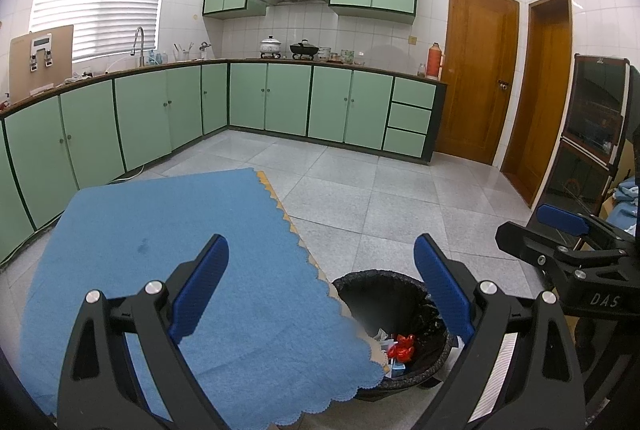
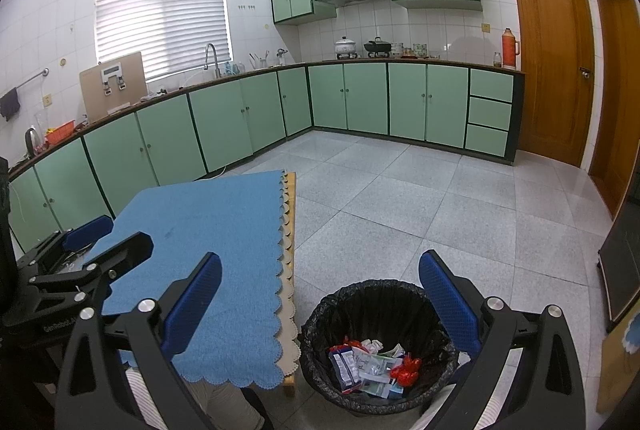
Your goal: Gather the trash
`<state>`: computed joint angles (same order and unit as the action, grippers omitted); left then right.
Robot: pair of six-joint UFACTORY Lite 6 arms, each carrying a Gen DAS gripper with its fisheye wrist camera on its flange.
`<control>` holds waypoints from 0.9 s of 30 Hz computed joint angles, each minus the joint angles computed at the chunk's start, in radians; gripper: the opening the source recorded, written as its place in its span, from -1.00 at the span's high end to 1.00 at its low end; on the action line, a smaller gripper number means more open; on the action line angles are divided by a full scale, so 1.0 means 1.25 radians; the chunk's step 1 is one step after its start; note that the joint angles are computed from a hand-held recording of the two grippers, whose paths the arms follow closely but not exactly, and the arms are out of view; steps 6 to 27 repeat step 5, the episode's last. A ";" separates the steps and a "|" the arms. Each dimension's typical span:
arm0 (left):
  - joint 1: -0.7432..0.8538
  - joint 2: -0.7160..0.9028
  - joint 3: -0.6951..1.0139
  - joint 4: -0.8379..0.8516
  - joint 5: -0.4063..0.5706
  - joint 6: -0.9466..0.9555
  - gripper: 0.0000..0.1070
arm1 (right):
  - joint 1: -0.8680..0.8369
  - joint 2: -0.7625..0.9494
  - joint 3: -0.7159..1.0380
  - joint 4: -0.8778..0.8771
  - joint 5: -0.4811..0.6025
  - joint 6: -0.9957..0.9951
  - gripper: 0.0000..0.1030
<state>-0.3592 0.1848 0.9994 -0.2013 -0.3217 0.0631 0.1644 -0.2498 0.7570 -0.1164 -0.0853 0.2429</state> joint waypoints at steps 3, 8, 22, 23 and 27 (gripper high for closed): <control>0.002 0.000 -0.001 0.007 -0.001 -0.007 -0.70 | -0.001 0.000 0.001 0.001 0.001 -0.001 -0.88; 0.004 -0.001 -0.003 0.015 -0.001 -0.013 -0.70 | 0.002 0.001 -0.001 0.029 0.000 -0.028 -0.88; 0.004 -0.001 -0.003 0.015 -0.001 -0.013 -0.70 | 0.002 0.001 -0.001 0.029 0.000 -0.028 -0.88; 0.004 -0.001 -0.003 0.015 -0.001 -0.013 -0.70 | 0.002 0.001 -0.001 0.029 0.000 -0.028 -0.88; 0.004 -0.001 -0.003 0.015 -0.001 -0.013 -0.70 | 0.002 0.001 -0.001 0.029 0.000 -0.028 -0.88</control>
